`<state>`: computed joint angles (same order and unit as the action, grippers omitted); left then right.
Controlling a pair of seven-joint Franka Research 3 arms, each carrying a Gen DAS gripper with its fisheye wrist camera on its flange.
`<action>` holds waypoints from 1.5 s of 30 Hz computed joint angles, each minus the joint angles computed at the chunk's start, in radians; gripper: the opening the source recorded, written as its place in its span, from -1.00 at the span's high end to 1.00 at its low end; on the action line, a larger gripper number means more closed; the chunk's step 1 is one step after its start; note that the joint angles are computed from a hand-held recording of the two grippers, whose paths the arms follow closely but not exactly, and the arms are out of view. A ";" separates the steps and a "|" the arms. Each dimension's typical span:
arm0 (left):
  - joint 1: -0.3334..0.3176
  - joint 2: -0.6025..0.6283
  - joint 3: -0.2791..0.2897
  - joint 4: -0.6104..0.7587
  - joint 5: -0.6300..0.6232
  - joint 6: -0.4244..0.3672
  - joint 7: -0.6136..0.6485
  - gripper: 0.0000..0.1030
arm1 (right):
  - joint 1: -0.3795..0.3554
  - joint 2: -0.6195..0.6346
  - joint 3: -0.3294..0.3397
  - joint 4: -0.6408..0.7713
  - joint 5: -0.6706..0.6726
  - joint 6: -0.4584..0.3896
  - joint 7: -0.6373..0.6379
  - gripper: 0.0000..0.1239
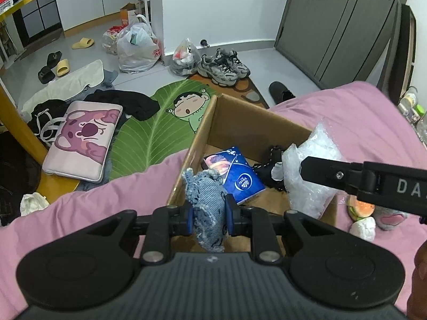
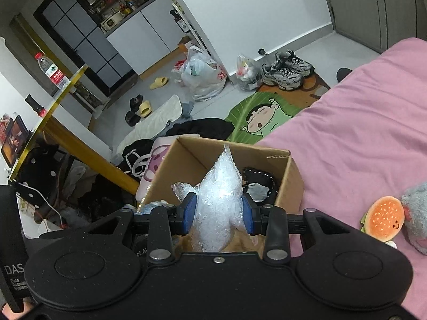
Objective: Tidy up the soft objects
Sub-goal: 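Open both grippers to drop the fabric and plastic bag into the box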
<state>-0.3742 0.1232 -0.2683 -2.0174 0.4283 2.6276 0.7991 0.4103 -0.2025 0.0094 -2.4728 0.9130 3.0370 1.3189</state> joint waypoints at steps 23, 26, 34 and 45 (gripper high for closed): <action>-0.021 0.029 0.014 0.033 0.107 -0.007 -0.071 0.48 | -0.060 0.054 0.042 0.027 -0.072 -0.024 0.072 0.37; -0.010 0.012 0.010 0.007 0.078 0.021 -0.062 0.44 | -0.088 0.054 0.064 0.020 -0.187 -0.025 0.181 0.30; 0.019 -0.049 -0.005 -0.076 -0.055 0.106 -0.008 0.02 | -0.069 0.028 0.049 -0.006 -0.261 -0.002 0.241 0.16; 0.019 -0.138 -0.011 -0.129 0.060 0.097 -0.177 -0.72 | -0.029 -0.055 0.026 -0.075 -0.249 0.032 0.244 -0.10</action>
